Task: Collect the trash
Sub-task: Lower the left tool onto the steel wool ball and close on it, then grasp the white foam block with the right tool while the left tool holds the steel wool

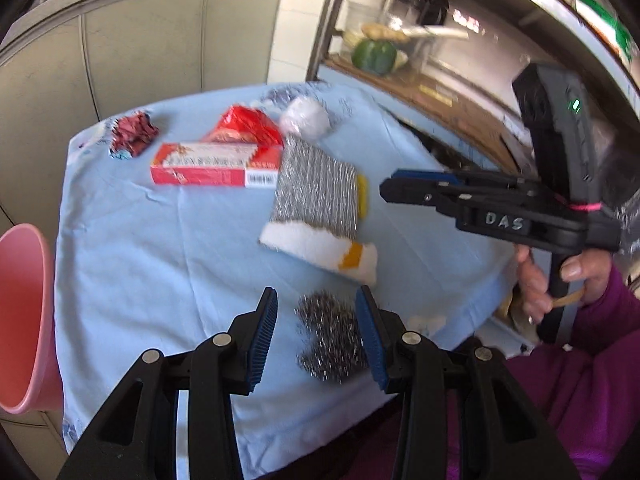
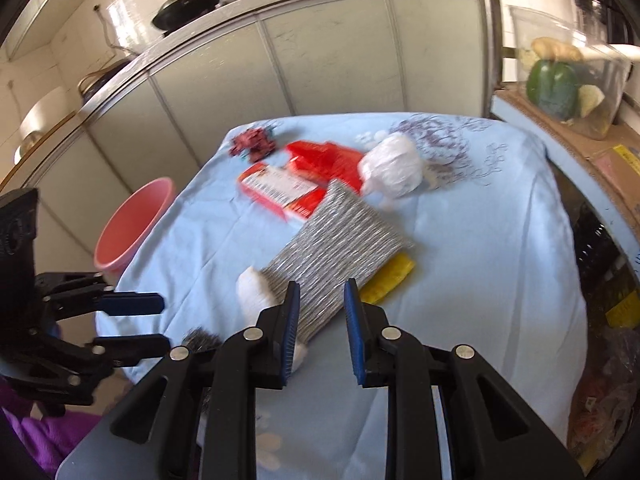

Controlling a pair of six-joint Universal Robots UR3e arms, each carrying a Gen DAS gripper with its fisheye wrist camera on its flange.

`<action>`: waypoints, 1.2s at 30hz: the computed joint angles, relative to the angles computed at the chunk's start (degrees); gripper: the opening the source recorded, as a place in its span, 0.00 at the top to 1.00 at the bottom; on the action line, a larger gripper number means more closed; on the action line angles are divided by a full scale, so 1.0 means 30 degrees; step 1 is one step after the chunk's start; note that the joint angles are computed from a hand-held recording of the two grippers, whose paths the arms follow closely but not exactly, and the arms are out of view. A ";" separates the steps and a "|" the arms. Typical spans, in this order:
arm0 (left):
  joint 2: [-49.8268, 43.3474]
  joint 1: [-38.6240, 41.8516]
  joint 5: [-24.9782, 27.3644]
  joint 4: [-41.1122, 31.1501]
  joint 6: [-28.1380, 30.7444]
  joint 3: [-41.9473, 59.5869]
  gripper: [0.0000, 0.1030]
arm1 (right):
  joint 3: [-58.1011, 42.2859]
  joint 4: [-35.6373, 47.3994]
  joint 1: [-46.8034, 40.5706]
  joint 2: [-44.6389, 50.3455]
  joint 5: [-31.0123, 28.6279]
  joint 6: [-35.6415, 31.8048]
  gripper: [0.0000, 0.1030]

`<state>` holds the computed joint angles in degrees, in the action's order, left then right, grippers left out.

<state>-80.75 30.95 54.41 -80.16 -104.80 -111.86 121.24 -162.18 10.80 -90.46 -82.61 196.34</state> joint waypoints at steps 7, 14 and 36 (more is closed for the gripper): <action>-0.0489 -0.0257 0.1274 -0.0719 0.0920 -0.0329 0.59 | -0.0891 0.0751 0.1295 0.0826 0.0701 -0.0744 0.56; -0.1104 0.0362 0.1255 -0.2162 0.1765 -0.0034 0.59 | -0.1954 0.1578 0.2027 0.2148 -0.0092 -0.1218 0.56; 0.0938 0.4376 -0.1747 -0.2099 0.1668 -0.1379 0.84 | -0.3168 0.0906 0.4530 0.4114 -0.3945 -0.2009 0.67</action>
<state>-77.94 44.08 49.17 -86.46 -99.80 -116.00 111.74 -159.46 24.39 -78.12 -94.45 190.31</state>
